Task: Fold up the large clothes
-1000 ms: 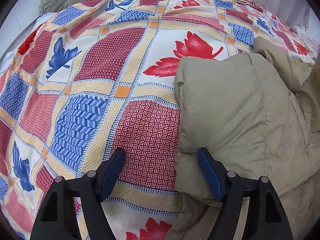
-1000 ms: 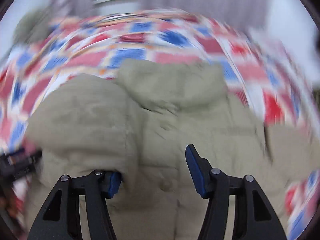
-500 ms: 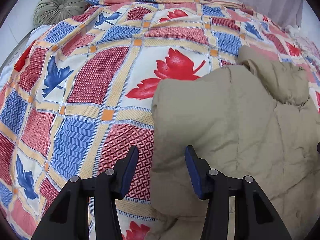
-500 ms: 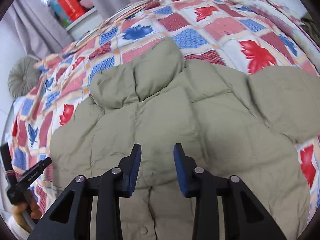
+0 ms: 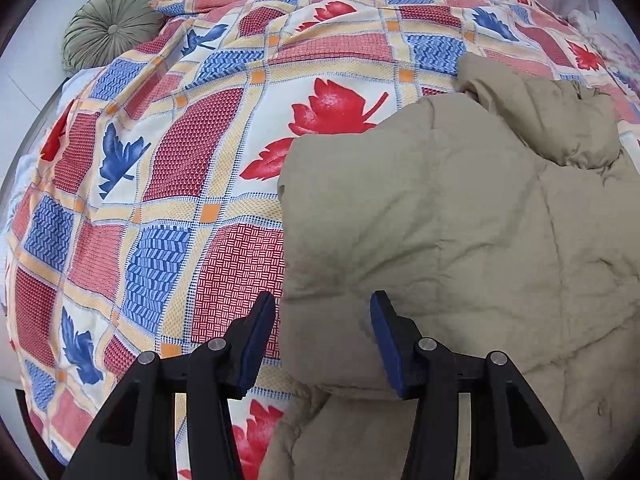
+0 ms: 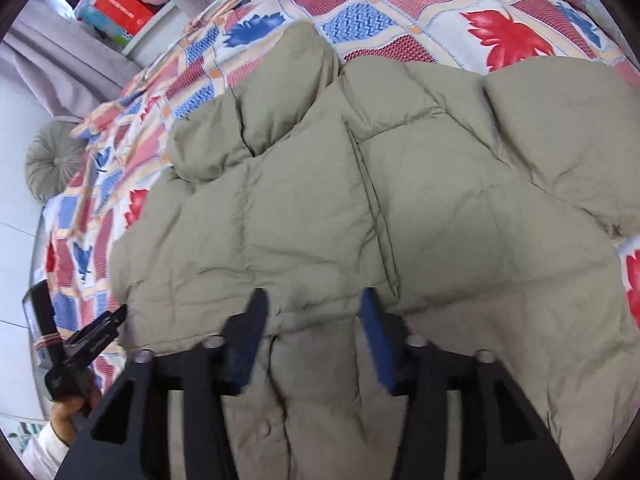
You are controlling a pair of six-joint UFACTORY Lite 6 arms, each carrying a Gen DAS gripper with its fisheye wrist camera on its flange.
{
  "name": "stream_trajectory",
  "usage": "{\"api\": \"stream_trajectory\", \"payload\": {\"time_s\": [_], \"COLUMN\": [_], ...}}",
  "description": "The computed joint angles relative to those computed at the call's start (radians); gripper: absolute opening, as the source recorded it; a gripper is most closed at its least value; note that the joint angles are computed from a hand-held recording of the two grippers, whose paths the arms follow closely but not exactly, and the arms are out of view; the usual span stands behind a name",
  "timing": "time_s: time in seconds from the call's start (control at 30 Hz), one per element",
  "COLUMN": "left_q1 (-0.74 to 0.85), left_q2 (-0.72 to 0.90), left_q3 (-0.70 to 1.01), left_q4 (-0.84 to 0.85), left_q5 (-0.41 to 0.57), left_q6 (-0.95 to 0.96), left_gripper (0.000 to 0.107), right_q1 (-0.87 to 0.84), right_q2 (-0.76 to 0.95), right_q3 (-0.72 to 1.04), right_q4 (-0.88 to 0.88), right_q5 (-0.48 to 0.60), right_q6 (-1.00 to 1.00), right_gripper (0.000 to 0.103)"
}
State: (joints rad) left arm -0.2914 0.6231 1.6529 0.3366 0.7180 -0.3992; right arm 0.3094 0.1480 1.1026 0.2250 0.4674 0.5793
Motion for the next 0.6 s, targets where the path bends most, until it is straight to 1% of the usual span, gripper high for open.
{"api": "stream_trajectory", "payload": {"time_s": [0.13,0.2,0.3,0.43,0.5,0.57,0.6], "left_q1": [-0.066,-0.105,-0.175,-0.281,-0.338,-0.395,-0.418], "left_q2": [-0.05,-0.065,-0.092,-0.109,-0.11,-0.115,-0.102], "left_q3": [-0.005,-0.004,-0.024,-0.035,-0.03,-0.023,0.001], "left_q4": [-0.029,-0.05,-0.066,-0.091,-0.106,-0.094,-0.101], "left_q5": [0.057,0.1,0.135,0.164,0.17,0.159,0.17], "left_q6": [-0.001,-0.009,-0.036,-0.067,-0.091,-0.141,-0.146], "left_gripper": [0.052,0.052,0.052,0.053,0.088,0.09,0.09], "right_q1": [-0.03,-0.05,-0.083,-0.157,-0.209,-0.28,-0.32], "right_q2": [-0.142,-0.212,-0.33,-0.476,-0.551,-0.626,-0.662], "right_q3": [-0.115,-0.175,-0.27,-0.383,-0.442,-0.497,-0.521], "right_q4": [0.094,0.12,0.118,0.136,0.162,0.199,0.213], "right_q5": [0.032,0.056,0.104,0.176,0.213,0.257,0.28], "right_q6": [-0.048,-0.061,-0.054,-0.081,-0.115,-0.17,-0.198], "right_gripper": [0.061,0.066,0.071,0.073,0.073,0.074,0.079]}}
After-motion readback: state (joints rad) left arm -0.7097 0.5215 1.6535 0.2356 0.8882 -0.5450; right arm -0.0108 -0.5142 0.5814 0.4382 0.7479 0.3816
